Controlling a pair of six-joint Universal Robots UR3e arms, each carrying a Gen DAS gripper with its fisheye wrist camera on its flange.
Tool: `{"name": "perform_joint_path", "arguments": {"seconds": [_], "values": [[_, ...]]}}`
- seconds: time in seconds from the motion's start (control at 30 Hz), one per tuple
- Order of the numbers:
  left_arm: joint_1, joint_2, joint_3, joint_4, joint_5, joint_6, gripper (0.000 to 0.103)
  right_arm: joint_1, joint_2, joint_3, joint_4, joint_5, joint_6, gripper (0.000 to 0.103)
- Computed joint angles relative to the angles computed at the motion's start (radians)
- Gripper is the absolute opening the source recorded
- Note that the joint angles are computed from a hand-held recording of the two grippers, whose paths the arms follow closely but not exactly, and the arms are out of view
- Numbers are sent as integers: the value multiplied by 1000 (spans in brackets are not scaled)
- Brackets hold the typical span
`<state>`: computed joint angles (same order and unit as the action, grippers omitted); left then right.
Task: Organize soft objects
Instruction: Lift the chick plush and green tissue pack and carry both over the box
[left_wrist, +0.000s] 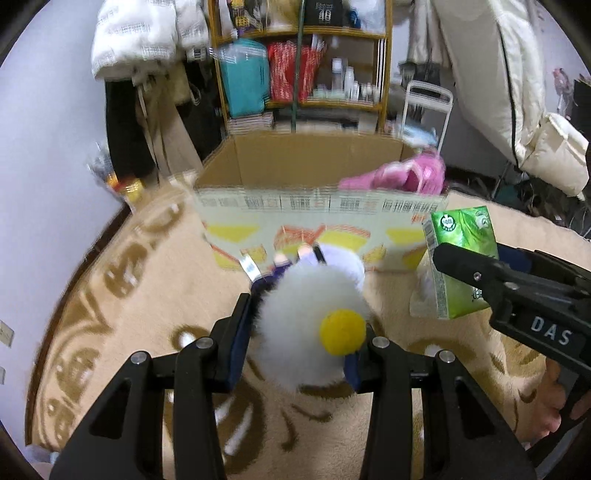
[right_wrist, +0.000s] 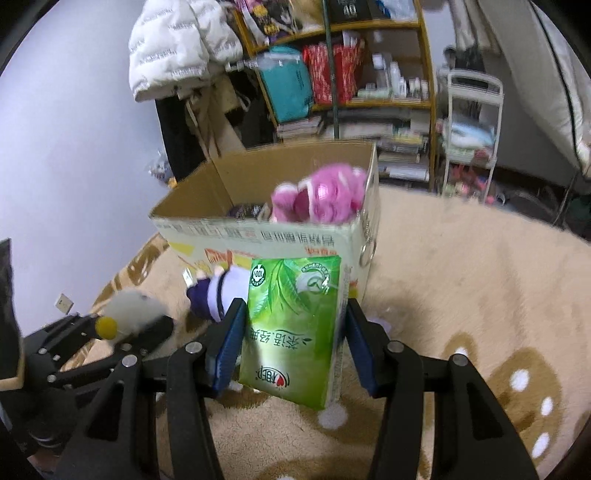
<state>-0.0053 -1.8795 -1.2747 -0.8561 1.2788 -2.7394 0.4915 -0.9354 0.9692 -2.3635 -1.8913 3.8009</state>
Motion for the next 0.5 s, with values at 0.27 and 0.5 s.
{"name": "perform_joint_path", "arguments": {"seconds": [0.27, 0.5], "values": [[17, 109, -104, 172, -47, -34, 41, 73, -23, -75, 40, -135, -12, 56], [29, 148, -166, 331, -38, -63, 41, 115, -14, -153, 35, -230, -40, 56]]}}
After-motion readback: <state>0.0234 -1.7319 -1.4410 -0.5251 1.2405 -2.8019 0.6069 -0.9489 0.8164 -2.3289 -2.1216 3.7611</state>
